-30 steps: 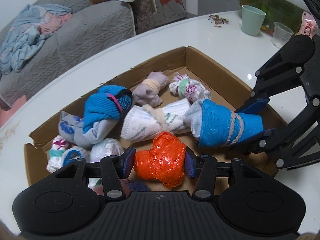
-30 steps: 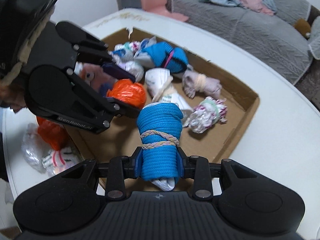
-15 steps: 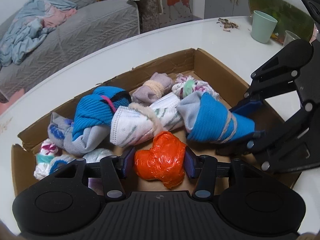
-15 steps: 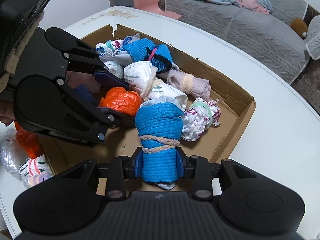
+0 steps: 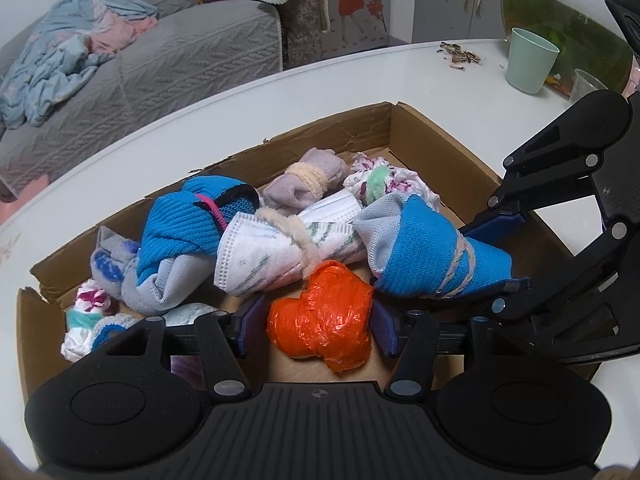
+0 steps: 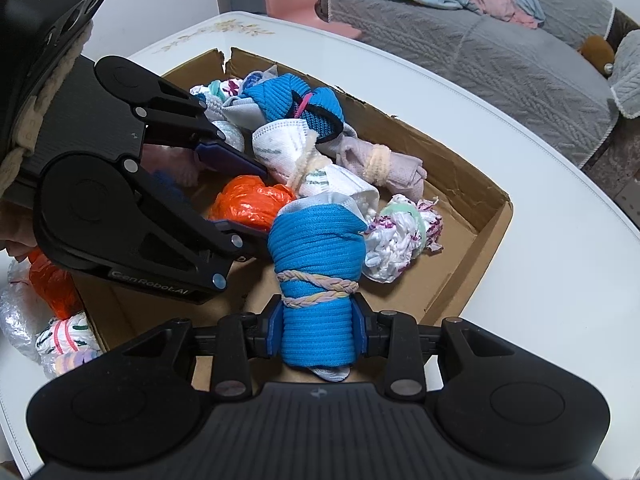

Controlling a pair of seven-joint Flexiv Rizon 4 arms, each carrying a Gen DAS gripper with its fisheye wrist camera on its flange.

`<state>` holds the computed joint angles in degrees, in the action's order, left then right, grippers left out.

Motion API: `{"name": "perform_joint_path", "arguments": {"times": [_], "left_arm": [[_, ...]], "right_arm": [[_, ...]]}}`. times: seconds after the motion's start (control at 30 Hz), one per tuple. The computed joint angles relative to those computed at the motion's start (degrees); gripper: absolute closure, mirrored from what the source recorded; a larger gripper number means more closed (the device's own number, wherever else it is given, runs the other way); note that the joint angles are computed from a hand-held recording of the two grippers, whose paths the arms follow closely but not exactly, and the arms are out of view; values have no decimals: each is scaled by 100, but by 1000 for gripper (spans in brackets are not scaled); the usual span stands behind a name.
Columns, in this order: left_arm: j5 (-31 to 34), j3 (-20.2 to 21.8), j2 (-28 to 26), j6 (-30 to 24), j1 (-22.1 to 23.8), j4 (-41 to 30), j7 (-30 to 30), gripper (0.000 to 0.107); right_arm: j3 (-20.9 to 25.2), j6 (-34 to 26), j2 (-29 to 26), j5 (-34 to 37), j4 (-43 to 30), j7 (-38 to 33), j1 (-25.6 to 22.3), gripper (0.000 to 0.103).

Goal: Organize objects
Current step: 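Open both tools and lift them away from the tray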

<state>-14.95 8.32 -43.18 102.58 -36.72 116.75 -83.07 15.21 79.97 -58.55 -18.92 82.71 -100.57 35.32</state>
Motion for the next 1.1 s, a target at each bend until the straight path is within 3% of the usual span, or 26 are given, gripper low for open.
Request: {"name": "perform_joint_path", "arguments": {"times": [0.3, 0.77, 1.1], "left_arm": [[13, 148, 14, -100, -170, -25, -23, 32], [33, 433, 243, -230, -430, 87, -202, 24], [152, 1275, 952, -457, -1285, 731, -506, 21]], "right_arm": [[-20, 17, -6, -11, -1, -31, 9, 70], [-275, 327, 152, -155, 280, 84, 147, 61], [-588, 1030, 630, -273, 1027, 497, 347, 54]]}}
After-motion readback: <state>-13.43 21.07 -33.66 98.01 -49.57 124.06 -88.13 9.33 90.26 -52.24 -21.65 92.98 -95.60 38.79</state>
